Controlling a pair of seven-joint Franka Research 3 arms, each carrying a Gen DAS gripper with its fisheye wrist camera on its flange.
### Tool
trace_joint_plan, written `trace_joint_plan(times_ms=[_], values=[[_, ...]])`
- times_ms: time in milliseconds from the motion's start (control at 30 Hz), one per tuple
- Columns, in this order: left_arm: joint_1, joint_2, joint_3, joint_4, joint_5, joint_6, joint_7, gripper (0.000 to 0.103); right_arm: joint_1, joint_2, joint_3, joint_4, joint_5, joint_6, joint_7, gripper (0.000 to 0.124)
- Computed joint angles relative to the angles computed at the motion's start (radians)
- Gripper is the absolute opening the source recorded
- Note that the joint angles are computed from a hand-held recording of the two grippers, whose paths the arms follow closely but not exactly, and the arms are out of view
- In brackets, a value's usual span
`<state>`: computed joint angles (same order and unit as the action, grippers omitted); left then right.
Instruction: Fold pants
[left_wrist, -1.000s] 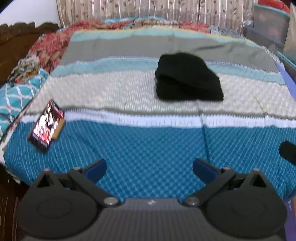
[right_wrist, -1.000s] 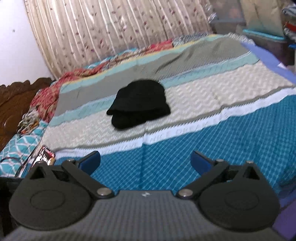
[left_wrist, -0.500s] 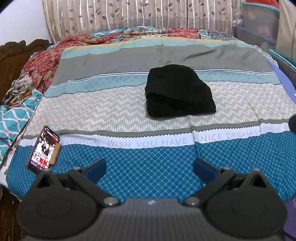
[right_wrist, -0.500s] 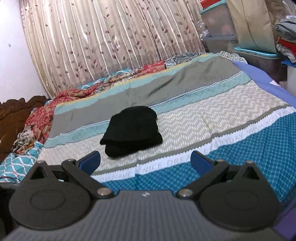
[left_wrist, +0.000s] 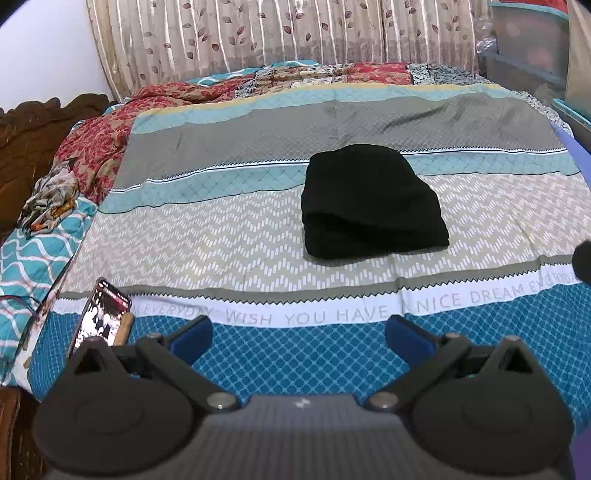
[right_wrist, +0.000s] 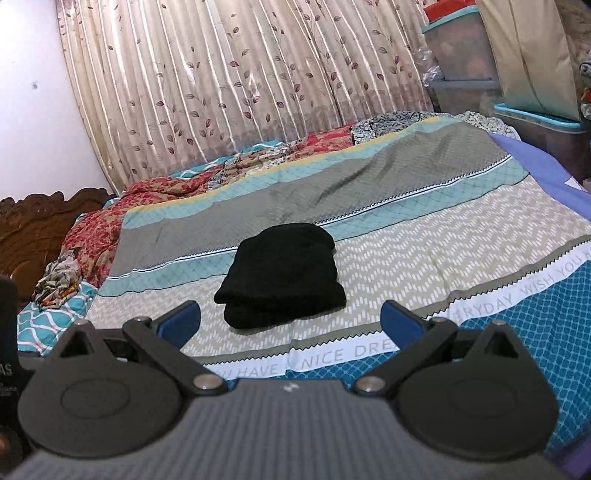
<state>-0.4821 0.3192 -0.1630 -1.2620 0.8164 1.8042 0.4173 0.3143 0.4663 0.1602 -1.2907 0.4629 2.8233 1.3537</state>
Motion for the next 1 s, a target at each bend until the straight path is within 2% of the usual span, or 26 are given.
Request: trace_joint_plan(times_ms=[333,733,1000], values=[[-0.021,0.084,0.024,0.126,-0.006,-0.044,0.064,0.103,-0.005,0.040,-0.015,0.060,-0.008,-0.040,0.061,0.103],[-0.043,0.158,0.062,0.238,-0.032,-0.092,0.092,0.103,-0.018,0.072,-0.015,0.107,-0.011,-0.072,0.073,0.103],[-0.046,0.181,0.075,0.269,-0.049,-0.104,0.111,0.103,-0.021,0.090,-0.013,0.134,-0.014,-0.093,0.076,0.103]])
